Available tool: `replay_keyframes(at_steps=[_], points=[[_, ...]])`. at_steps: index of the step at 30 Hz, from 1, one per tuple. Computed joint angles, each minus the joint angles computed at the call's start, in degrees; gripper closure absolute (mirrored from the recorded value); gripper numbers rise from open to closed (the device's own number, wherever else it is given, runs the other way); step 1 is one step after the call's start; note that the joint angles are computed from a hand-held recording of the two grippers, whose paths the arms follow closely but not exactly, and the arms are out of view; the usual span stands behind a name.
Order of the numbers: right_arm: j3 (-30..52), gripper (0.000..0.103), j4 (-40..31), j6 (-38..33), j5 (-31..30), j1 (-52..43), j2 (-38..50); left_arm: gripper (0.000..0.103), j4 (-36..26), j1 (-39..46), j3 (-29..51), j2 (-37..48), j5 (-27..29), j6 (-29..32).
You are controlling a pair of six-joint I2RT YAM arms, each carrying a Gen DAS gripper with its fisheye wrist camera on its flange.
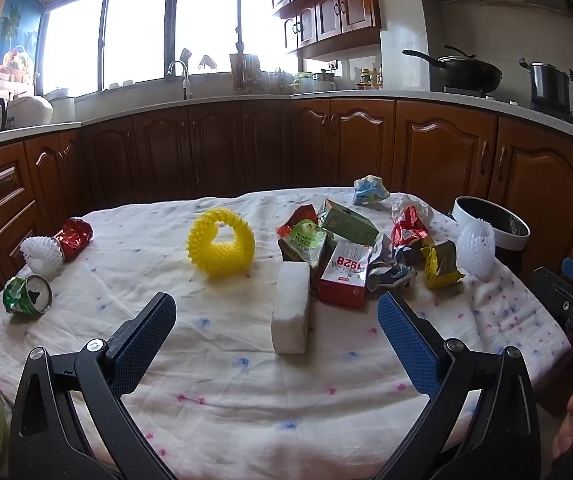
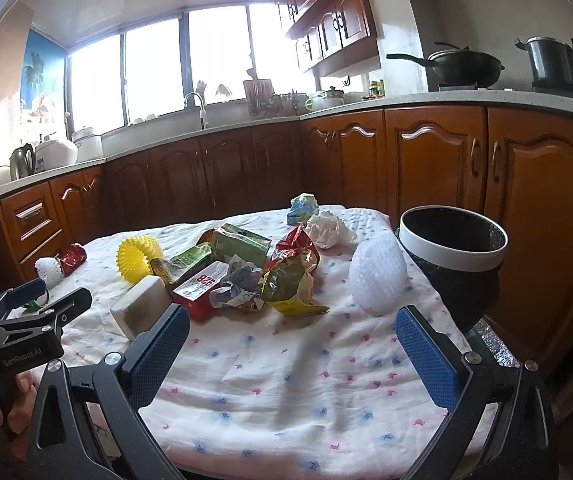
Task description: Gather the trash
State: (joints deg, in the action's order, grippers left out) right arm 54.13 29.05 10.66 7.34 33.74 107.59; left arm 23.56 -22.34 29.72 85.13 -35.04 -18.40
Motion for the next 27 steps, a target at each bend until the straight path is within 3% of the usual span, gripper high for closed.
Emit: replay_keyframes(at_steps=[16, 22, 27], points=[[11.43, 0.002, -9.70, 1.63, -6.87, -2.92, 6.43, 0.000, -6.51, 5.67, 7.14, 5.30, 8.66, -0.21], [20.03, 0.016, -16.86, 3.01, -10.95, -4.76, 11.48, 0.001, -10.93, 8.77, 12.86, 9.97, 13.45, 0.06], [29.24, 0.029, -24.01, 3.01, -12.33, -5.54, 17.02, 0.009, -14.16, 11.04, 17.39, 13.85, 17.19, -0.02]])
